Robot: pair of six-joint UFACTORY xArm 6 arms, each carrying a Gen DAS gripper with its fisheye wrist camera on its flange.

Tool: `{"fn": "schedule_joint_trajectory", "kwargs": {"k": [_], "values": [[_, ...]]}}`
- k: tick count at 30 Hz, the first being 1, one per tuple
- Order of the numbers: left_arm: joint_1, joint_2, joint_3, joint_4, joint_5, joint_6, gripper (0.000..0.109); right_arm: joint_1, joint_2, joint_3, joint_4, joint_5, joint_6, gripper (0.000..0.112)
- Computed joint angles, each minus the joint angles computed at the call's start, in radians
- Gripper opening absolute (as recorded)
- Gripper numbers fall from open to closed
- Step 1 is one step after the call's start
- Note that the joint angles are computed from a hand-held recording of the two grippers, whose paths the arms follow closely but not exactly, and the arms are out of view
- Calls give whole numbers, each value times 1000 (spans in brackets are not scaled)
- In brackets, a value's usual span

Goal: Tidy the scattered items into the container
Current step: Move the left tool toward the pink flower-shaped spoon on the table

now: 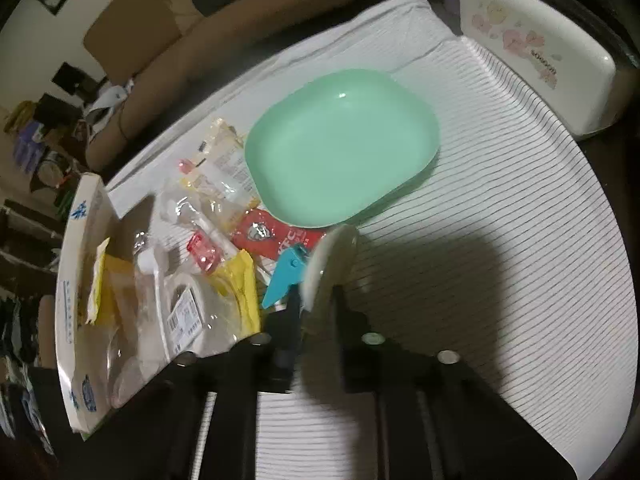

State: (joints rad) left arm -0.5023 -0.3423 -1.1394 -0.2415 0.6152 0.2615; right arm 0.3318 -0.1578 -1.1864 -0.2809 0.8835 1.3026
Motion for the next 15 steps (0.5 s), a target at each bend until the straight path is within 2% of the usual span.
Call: {"fn": "schedule_joint_trajectory", "kwargs": {"k": [6,8,12,15], "values": [[21,26,-22,-47,35,16,0,77,-166,93,-94,35,-47,10],[38,44,-44,-93,70,26,0,110,-251,135,-106,48,-43,10],[99,77,-95,-266,180,96,0,205,-428,197,-116,104,-44,10],[132,105,-125,-315,252,85,1,299,-553,259,-169,103,46,10]]}}
